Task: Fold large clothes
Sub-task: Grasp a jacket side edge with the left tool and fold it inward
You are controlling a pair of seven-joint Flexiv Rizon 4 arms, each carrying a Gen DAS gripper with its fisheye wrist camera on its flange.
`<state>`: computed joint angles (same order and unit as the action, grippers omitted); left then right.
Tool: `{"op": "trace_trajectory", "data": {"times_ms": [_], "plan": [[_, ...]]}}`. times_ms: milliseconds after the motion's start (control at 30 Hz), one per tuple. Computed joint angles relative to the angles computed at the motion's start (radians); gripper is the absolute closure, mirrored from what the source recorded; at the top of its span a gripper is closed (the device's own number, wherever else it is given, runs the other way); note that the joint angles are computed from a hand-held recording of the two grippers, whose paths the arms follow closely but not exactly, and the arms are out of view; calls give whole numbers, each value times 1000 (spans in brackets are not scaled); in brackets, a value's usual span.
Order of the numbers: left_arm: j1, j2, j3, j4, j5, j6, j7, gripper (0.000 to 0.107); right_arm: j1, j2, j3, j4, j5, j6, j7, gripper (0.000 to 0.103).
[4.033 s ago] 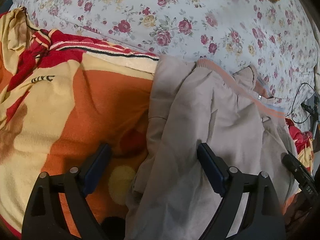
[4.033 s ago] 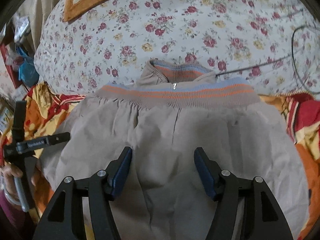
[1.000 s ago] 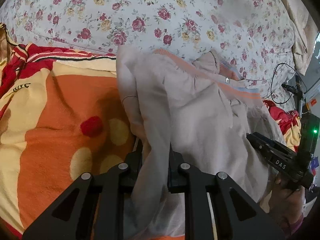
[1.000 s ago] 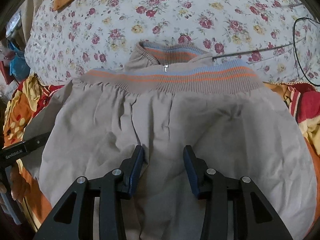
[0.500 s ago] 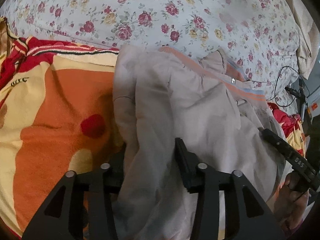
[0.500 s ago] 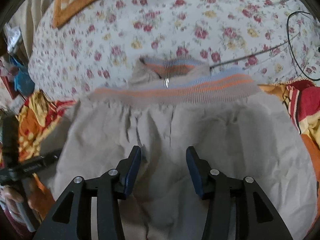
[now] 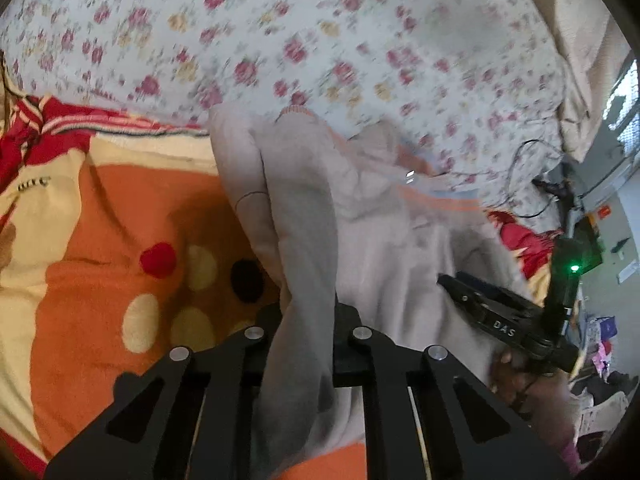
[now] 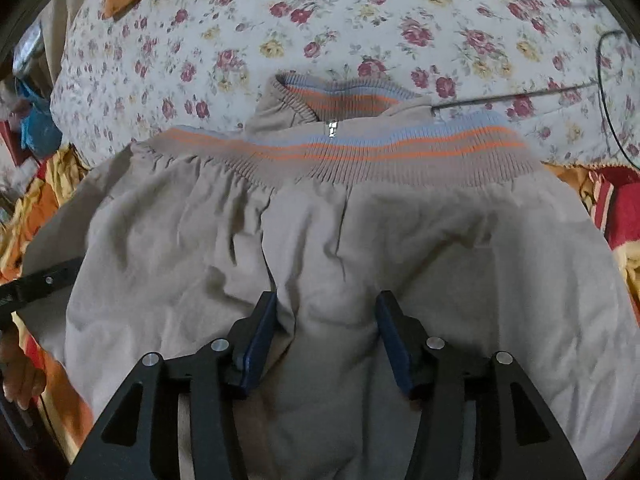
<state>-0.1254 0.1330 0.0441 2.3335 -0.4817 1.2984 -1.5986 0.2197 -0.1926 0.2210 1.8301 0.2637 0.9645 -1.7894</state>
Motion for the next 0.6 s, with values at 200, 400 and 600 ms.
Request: {"op": "trace_trajectory", "data": {"times_ms": [200, 400, 600], "plan": [[-6, 21, -36, -77, 67, -62, -57, 99, -32, 52, -33, 14, 6, 49, 20, 51], [-27, -33, -101, -221, 200, -126, -170, 99, -107, 27, -33, -63, 195, -121, -38, 50], [-84, -140, -137, -328, 235, -126, -230, 99, -248, 14, -93, -193, 583, -389, -38, 39]]}}
